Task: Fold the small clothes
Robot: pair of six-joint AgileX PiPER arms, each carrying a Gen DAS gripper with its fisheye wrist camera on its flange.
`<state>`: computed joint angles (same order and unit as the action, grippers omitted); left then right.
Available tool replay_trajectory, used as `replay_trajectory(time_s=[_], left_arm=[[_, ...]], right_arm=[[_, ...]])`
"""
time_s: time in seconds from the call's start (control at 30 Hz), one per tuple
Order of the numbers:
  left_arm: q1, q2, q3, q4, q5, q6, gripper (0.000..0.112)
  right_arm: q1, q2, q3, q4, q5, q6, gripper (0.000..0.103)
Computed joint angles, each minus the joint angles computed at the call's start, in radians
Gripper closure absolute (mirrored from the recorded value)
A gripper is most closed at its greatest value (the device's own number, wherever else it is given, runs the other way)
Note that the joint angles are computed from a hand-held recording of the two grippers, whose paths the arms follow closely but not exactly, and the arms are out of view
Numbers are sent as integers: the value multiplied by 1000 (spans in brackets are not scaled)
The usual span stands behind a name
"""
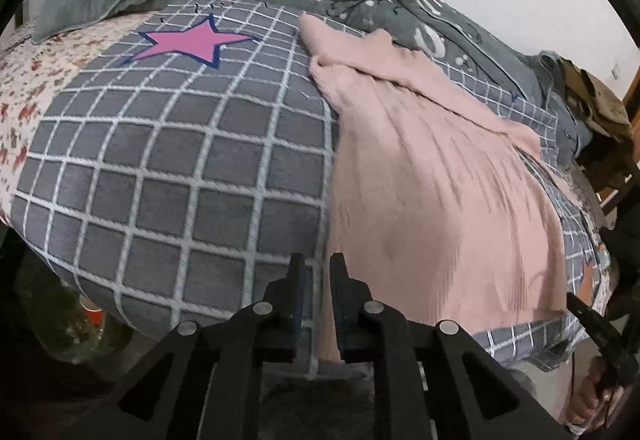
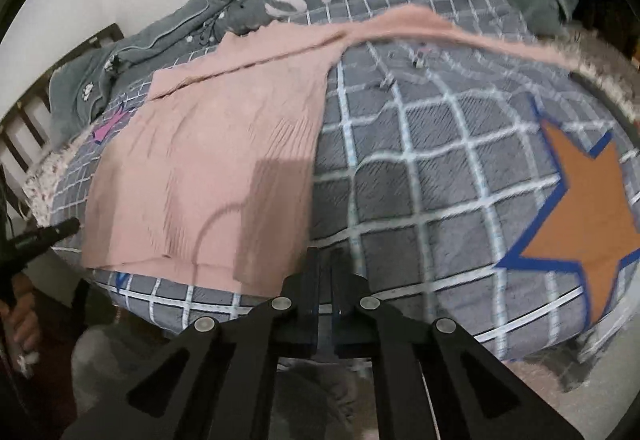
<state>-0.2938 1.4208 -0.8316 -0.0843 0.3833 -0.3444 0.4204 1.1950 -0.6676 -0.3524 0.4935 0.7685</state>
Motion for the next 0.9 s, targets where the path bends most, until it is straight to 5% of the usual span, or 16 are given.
replay_trajectory(time_s=[0.17, 0.33, 0.7, 0.9], left_arm=[[10, 54, -103, 50, 22, -33, 87], [1, 151, -273, 159, 38, -116, 53], [-11, 492, -755, 288, 137, -210, 51], [-42, 700, -1052, 372, 276, -234, 51]], right_arm=[[-9, -57, -36, -136, 59, 44, 55], [-156, -30, -117, -42, 34, -126, 52], [-504, 154, -309, 200, -93, -465, 42], [-643, 314, -428, 374, -123, -650, 41]])
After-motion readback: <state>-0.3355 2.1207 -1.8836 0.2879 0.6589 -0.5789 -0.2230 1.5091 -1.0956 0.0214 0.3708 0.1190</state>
